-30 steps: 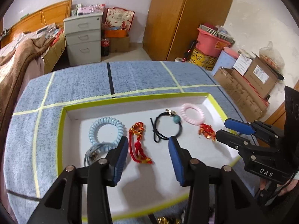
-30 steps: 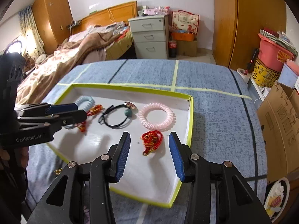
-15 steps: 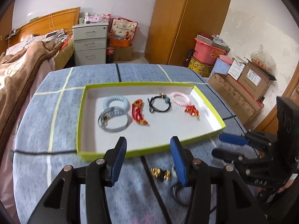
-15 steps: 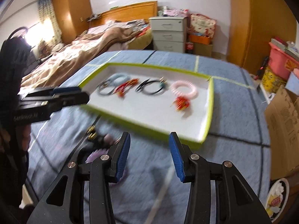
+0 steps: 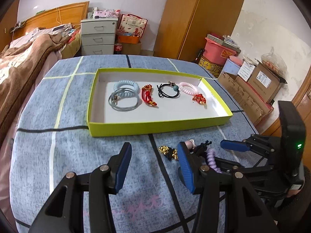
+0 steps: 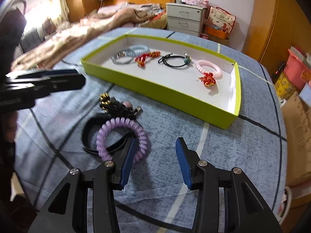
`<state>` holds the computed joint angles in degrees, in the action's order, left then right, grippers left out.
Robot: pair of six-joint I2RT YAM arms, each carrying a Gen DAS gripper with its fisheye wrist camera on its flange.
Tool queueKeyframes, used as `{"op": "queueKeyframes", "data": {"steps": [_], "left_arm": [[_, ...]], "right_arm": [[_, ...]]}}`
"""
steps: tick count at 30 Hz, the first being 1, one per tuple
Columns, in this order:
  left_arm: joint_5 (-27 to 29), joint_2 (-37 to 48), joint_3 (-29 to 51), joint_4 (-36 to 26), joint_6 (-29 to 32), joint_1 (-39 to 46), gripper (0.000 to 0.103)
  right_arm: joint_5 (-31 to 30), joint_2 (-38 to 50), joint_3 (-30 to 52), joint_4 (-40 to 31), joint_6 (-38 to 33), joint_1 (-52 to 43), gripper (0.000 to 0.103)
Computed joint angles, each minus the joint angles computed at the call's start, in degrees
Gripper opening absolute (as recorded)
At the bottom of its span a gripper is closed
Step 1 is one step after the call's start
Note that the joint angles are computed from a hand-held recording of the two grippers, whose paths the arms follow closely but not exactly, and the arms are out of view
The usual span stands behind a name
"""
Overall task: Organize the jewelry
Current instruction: 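Grasp the lavender coiled hair tie with the right tool, then grasp the black wristband with the left tool while the right holds the lavender coil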
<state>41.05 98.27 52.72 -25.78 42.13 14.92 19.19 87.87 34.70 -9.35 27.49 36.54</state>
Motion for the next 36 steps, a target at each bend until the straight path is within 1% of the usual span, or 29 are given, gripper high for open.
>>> {"op": "queueKeyframes", "data": {"steps": [3, 6, 13, 15, 17, 18, 22, 25, 31, 32, 33, 35, 36], "left_arm": [[0.1, 0.1, -0.1, -0.3, 0.4, 0.6, 0.051], [-0.1, -0.2, -0.3, -0.6, 1.0, 0.9, 0.051], [0.6, -0.3, -1.0, -2.4, 3.4, 0.8, 0.051], [0.5, -0.7, -1.5, -2.7, 4.3, 0.6, 0.051], [0.3, -1.0, -2.0, -3.1, 4.9, 0.2, 0.051], [0.3, -1.1, -2.3, -3.3, 5.3, 0.0, 0.051], [-0.3, -2.2, -3.8, -3.3, 7.0, -1.1, 0.051], [-0.9, -2.0, -4.1, -3.4, 7.2, -2.0, 0.051], [-3.0, -2.8, -6.1, -0.7, 5.9, -4.5, 0.051], [-3.8, -3.2, -6.8, 0.9, 4.7, -5.1, 0.051], [-5.4, -4.3, -8.4, 3.7, 3.4, -5.8, 0.051], [-8.6, -7.3, -12.4, 10.0, 2.8, -7.2, 0.050], [-9.3, -7.4, -12.6, 9.9, 3.1, -7.7, 0.050]], "right_arm": [[1.4, 1.3, 1.2, -0.4, -0.3, 0.3, 0.044], [1.0, 1.4, 1.3, -0.4, 0.4, -0.4, 0.044], [2.4, -1.8, -1.6, -1.3, 2.9, -1.2, 0.044], [2.1, -3.5, -3.0, -1.1, 3.2, -2.1, 0.036], [2.6, -4.6, -3.8, -1.7, 3.9, -2.7, 0.020], [3.1, -5.2, -4.1, -2.1, 4.3, -2.9, 0.018], [3.0, -7.8, -6.2, -2.4, 4.3, -3.7, 0.017], [3.5, -9.6, -7.3, -3.4, 4.6, -4.0, 0.011], [4.6, -13.2, -9.7, -5.2, 5.7, -4.2, 0.011], [4.6, -13.7, -10.0, -5.3, 5.9, -4.3, 0.011], [4.5, -14.5, -10.5, -5.4, 6.2, -4.3, 0.011], [4.3, -15.1, -10.9, -5.5, 6.3, -4.5, 0.011], [4.3, -15.5, -11.1, -5.6, 6.4, -4.4, 0.011]]}}
